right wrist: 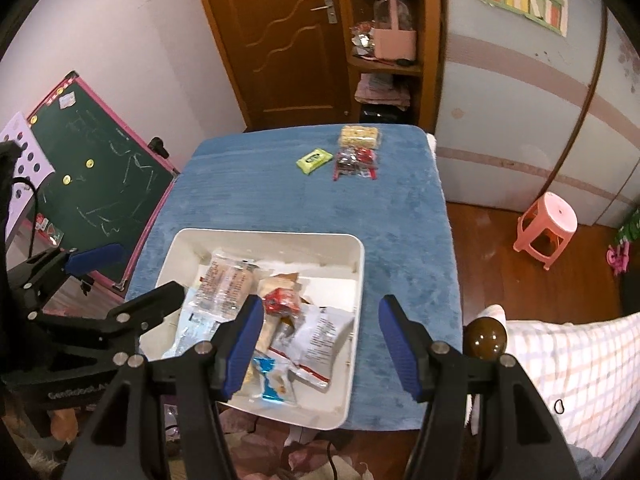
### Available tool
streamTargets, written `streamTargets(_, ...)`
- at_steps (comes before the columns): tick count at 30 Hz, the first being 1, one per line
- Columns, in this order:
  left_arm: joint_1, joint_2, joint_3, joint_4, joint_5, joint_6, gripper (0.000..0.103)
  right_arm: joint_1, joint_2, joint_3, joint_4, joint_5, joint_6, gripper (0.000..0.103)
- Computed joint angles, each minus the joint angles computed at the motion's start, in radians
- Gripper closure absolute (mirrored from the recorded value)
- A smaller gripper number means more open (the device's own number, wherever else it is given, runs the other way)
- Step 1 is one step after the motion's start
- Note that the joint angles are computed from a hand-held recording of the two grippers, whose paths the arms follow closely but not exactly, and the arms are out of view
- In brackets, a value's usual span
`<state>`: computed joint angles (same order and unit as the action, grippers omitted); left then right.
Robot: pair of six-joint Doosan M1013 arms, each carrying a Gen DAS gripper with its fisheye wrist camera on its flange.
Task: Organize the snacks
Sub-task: 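Move both open tools from the tray toward the remaining snacks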
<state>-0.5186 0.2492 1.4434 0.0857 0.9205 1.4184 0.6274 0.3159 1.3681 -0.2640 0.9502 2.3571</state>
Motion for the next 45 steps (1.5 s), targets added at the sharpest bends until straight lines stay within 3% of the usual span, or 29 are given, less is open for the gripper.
streamTargets(9, -0.043, 0.040, -0.047, 0.162, 0.029, -0.010, 0.016, -0.057, 0.010, 0.025, 0.092, -0.018, -0.026, 0.042)
streamTargets(18, -0.014, 0.148, -0.197, 0.115, 0.047, 0.053, 0.016, -0.087, 0.047, -0.028, 0.076, 0.030, -0.045, 0.042)
streamTargets(27, 0.025, 0.272, -0.408, 0.085, 0.097, 0.118, 0.016, -0.131, 0.116, -0.162, 0.033, 0.072, -0.085, 0.042)
streamTargets(34, 0.052, 0.380, -0.596, 0.064, 0.140, 0.129, 0.015, -0.155, 0.200, -0.310, -0.042, 0.089, -0.150, 0.042)
streamTargets(38, 0.058, 0.458, -0.711, 0.077, 0.181, 0.135, 0.015, -0.186, 0.270, -0.408, -0.003, 0.110, -0.192, 0.042)
streamTargets(43, 0.078, 0.621, -0.958, 0.042, 0.316, 0.164, 0.015, -0.220, 0.379, -0.543, 0.028, 0.170, -0.228, 0.042)
streamTargets(45, 0.087, 0.739, -1.154, 0.033, 0.434, 0.164, 0.015, -0.232, 0.426, -0.602, 0.040, 0.207, -0.233, 0.042)
